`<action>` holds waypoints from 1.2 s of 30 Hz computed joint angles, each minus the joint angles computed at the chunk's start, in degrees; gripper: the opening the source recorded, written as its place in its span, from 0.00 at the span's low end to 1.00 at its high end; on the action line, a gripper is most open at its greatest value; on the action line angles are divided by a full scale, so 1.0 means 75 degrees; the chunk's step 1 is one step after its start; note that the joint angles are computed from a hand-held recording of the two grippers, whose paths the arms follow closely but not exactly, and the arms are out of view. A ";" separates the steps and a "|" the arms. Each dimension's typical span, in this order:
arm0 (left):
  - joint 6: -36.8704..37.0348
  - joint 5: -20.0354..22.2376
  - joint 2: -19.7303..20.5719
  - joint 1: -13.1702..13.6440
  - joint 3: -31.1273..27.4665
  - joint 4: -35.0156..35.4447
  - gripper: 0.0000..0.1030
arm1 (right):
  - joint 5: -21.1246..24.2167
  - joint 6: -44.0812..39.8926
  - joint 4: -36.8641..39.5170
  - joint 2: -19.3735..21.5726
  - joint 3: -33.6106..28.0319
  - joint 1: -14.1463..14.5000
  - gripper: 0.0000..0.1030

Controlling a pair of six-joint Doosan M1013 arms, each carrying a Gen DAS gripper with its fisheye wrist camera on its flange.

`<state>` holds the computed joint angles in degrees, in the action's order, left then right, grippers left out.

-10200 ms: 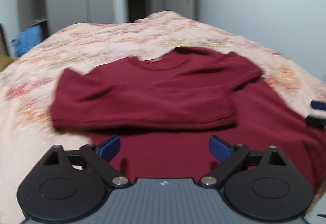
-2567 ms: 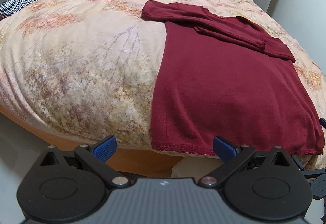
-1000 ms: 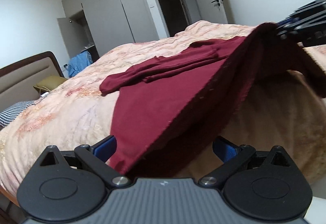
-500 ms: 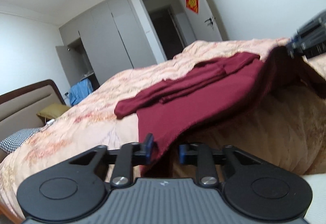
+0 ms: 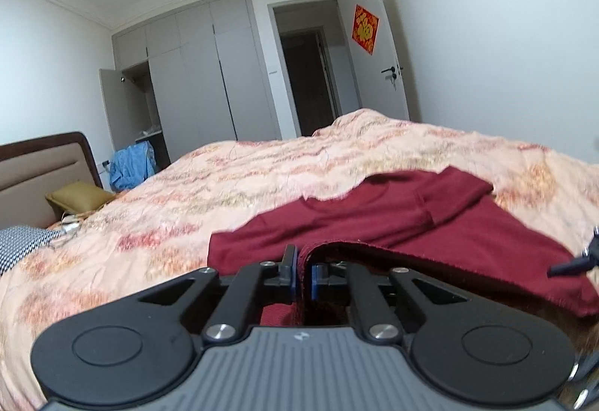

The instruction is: Fold small clothes

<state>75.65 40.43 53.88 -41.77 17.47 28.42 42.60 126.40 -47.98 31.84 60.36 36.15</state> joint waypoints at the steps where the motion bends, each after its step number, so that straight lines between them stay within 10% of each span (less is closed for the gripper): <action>1: 0.0159 0.0062 0.0095 0.0001 -0.0225 -0.0063 0.07 | 0.0303 -0.0020 -0.0352 0.0091 -0.0070 0.0068 0.94; 10: -0.0044 -0.0113 -0.0095 -0.0039 0.0048 0.0377 0.07 | 0.1507 0.1743 -0.3501 -0.0158 0.0793 0.0404 0.60; 13: -0.0590 -0.0230 -0.0396 -0.0030 0.0633 0.0556 0.06 | 0.1641 0.2167 -0.3954 -0.0334 0.1095 0.0471 0.12; 23: -0.3197 -0.1652 -0.1740 -0.0172 0.3370 0.2776 0.04 | 0.1819 0.4841 -0.5381 -0.0924 0.1670 0.0588 0.06; 36: -0.5094 -0.2359 -0.3446 -0.0479 0.5659 0.4241 0.04 | 0.1564 0.5476 -0.5949 -0.2156 0.2632 0.1185 0.06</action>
<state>37.45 22.74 28.03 -45.36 59.92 60.23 54.33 167.47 -92.60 15.67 80.10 45.04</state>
